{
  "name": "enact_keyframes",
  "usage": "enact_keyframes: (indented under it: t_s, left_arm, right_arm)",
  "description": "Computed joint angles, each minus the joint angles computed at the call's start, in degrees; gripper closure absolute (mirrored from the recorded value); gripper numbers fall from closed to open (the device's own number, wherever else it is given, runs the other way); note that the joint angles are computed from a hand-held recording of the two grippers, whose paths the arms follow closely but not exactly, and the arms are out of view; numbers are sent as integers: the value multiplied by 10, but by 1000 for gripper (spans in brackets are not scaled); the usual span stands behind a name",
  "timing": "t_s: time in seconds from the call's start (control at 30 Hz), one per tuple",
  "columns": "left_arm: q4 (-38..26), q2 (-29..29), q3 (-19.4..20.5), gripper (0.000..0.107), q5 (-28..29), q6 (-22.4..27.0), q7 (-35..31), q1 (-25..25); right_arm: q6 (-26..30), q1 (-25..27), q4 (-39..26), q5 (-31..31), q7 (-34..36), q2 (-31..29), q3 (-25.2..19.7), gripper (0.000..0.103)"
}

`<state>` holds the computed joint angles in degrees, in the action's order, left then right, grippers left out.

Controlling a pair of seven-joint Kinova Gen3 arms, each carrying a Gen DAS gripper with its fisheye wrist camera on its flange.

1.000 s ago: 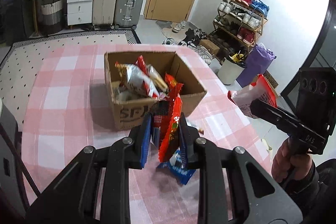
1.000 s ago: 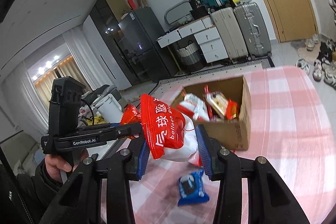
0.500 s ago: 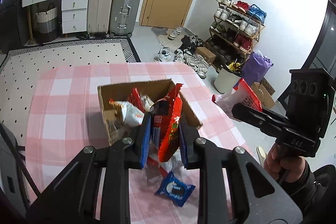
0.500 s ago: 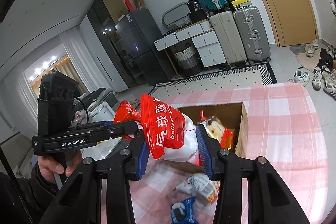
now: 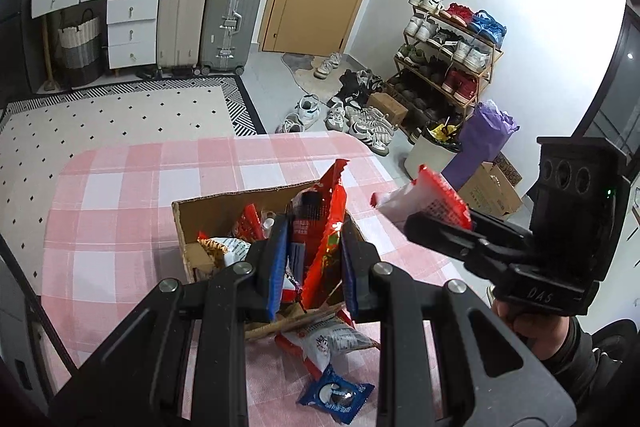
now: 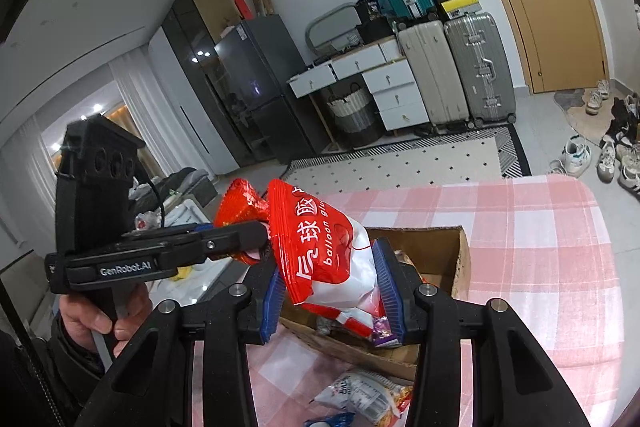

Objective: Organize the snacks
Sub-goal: 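Lift both held bags and carry them over the cardboard box, then open both grippers to drop the bags into the box, then move both open grippers back toward the blue biscuit pack and white bag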

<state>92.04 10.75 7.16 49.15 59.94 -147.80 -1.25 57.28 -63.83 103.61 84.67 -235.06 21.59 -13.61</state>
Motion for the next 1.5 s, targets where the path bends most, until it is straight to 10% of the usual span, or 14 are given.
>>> enact_keyframes:
  t_s: [0.57, 0.67, 0.73, 1.5]
  left_arm:
    - [-47, 119, 54, 87, -22, -37, 12, 6]
    - [-24, 109, 56, 62, -8, -86, -6, 11]
    - [-6, 104, 66, 34, 22, -99, -37, -4]
    - [150, -59, -27, 26, 87, -47, -138, -28]
  right_arm:
    - [-96, 67, 24, 34, -71, 41, 19, 58]
    - [-98, 69, 40, 66, -111, 44, 21, 54]
    - [-88, 72, 45, 73, -125, 43, 16, 49]
    - [144, -76, 19, -18, -92, 22, -22, 11]
